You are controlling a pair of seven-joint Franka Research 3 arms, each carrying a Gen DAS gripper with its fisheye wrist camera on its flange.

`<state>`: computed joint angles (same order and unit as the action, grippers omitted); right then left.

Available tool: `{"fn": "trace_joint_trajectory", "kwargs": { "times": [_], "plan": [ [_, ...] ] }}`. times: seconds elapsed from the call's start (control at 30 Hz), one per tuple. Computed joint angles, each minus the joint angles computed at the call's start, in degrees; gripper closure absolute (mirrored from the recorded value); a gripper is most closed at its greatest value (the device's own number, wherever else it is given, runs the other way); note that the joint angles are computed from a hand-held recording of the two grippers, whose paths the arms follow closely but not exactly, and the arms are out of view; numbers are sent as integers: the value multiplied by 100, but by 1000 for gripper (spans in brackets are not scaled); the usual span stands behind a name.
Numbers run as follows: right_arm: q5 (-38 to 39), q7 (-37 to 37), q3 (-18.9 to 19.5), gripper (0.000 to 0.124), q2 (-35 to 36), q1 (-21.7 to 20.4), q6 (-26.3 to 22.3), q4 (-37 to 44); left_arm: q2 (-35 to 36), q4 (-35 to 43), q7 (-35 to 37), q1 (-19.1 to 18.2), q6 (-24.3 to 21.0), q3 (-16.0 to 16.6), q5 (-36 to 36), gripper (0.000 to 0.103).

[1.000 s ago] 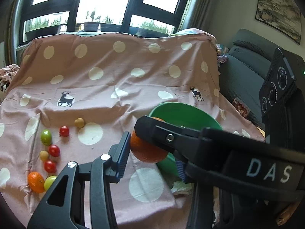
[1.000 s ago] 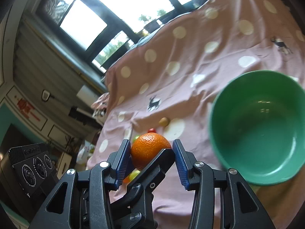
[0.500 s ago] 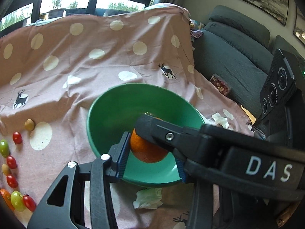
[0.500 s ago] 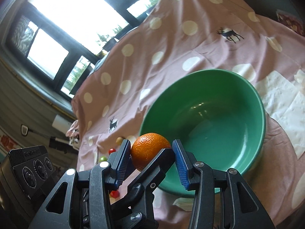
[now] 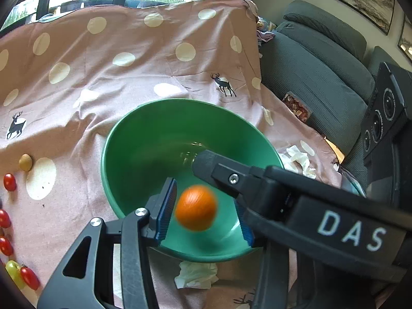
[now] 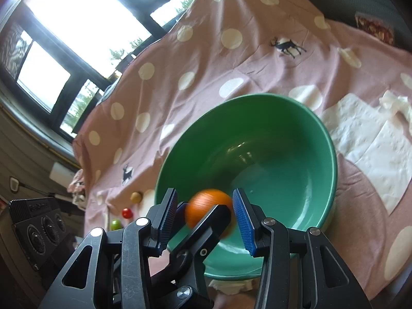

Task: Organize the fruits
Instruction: 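Carry the orange over the green bowl and open the right gripper, then move the right gripper back to the row of fruits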

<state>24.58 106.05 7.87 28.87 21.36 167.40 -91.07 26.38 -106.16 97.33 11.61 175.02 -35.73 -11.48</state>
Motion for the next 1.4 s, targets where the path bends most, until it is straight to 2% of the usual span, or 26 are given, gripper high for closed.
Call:
{"fn": "trace_joint_trajectory", "kwargs": {
  "times": [0.1,0.17,0.27,0.33,0.37,0.4,0.47,0.5,0.57,0.67,0.8,0.9,0.97,1.03,1.1,1.23,1.4],
  "plan": [
    [-395,461,-482,76,-27,386,206,-69,-122,-183,30,173,118,-125,-82,38],
    [-828,949,-974,76,-44,768,363,-128,-269,-321,-132,146,144,7,-84,34],
    [-1789,2168,-2236,76,43,1720,366,-103,-598,-611,-372,171,129,186,-179,34],
    [-2367,2929,-3019,76,209,2296,188,28,-913,-831,-850,-190,93,756,-98,33],
    [-2559,3146,-3207,76,297,2422,45,133,-1083,-953,-1209,-494,45,1191,74,33],
    [-2689,3253,-3260,76,382,2441,-81,251,-1242,-1075,-1649,-844,-13,1680,353,33],
    [-2884,3388,-3249,76,530,2394,-256,455,-1522,-1360,-2325,-1230,-51,2296,841,33],
    [-3010,3484,-3287,76,612,2404,-388,574,-1638,-1507,-2644,-1349,-33,2528,1083,33],
    [-3426,3891,-3606,76,770,2631,-712,755,-1844,-1821,-3367,-1518,75,2933,1597,32],
    [-3998,4366,-3942,76,989,2867,-1263,1068,-2047,-2160,-4228,-1502,113,3240,2180,31],
    [-4398,4658,-3889,76,1085,2808,-1587,1276,-2166,-2392,-4545,-1165,31,3158,2155,31],
    [-4642,4753,-3753,76,1170,2696,-1883,1497,-2208,-2472,-4791,-1065,-37,3194,2359,31],
    [-4963,5035,-3808,76,1120,2765,-1822,1397,-2230,-2493,-5161,-1063,-113,3280,2724,31],
    [-5223,5289,-3810,76,1010,2800,-1762,1259,-2215,-2492,-5224,-991,-146,3246,2748,31],
    [-5355,5310,-3664,76,894,2731,-1896,1209,-2231,-2501,-5205,-929,-212,3208,2693,31],
    [-5329,4986,-3134,76,718,2427,-2460,1270,-2285,-2579,-5359,-901,-183,3213,2882,31],
    [-5435,4796,-2553,76,415,2041,-2225,1013,-2351,-2664,-5616,-890,-204,3241,3198,31]
  ]
}}
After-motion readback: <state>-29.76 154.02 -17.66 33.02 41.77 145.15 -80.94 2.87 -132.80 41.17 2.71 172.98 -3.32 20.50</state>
